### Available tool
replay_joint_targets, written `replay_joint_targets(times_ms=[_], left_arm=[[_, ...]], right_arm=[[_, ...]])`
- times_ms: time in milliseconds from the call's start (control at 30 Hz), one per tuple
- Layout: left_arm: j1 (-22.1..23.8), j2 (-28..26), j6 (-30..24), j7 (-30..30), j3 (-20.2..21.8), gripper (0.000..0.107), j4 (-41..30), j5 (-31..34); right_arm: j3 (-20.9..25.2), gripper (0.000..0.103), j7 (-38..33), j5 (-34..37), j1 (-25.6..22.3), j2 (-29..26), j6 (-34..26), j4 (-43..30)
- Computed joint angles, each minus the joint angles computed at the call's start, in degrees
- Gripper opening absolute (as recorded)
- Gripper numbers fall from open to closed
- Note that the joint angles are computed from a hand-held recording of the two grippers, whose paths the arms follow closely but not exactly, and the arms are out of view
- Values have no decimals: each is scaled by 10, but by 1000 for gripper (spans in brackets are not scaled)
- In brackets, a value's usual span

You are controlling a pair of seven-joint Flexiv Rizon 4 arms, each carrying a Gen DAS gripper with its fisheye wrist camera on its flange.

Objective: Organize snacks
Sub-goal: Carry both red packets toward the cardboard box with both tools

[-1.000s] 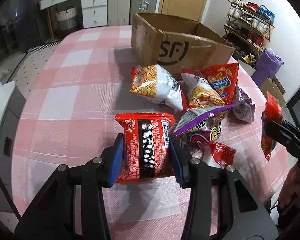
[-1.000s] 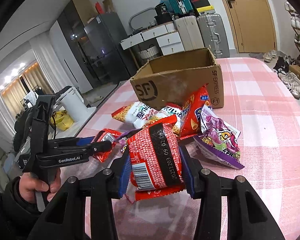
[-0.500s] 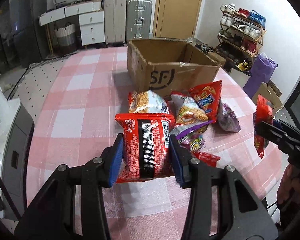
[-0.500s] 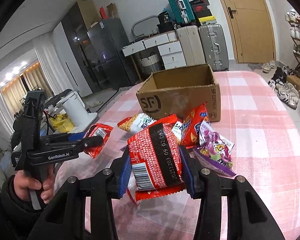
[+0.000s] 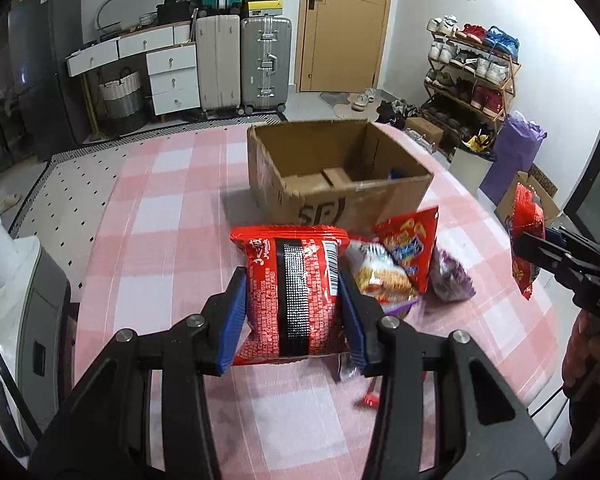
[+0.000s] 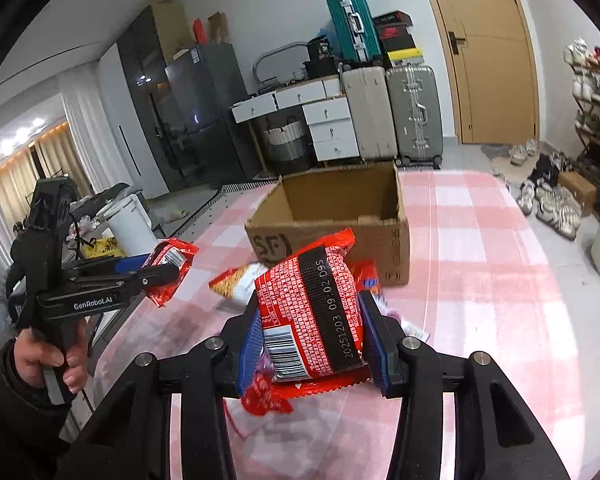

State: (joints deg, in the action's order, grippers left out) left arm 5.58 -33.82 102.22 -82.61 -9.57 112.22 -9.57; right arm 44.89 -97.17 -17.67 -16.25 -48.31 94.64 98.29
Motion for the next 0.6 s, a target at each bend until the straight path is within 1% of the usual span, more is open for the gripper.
replay_joint_targets(times_ms=[67, 133, 267, 333, 433, 500, 533, 600], left_arm=[[5, -1, -10, 7, -5, 41, -15, 2], [0, -2, -21, 14, 2, 41, -32, -1], [1, -5, -44, 30, -3, 41, -64, -10], [-10, -9, -53, 37, 8, 41, -83, -15], [-8, -17, -73, 50, 2, 41, -114, -26], [-7, -24, -87, 58, -3, 41, -135, -35], [-6, -27, -94, 62, -5, 41, -145, -40], [-16, -36, -109, 64, 6, 41, -170, -49]], right_arm=[[5, 45, -7, -6, -1, -2, -2, -10], [9, 45, -14, -10, 2, -5, -8, -26], [27, 45, -37, -5, 6, -17, -37, -70], [32, 45, -52, 2, 12, -22, -52, -93], [38, 45, -75, 10, 24, -31, -78, -131], [52, 45, -101, 11, 29, -46, -96, -162], [50, 45, -106, 15, 36, -50, -106, -178], [55, 45, -116, 23, 48, -65, -137, -218]])
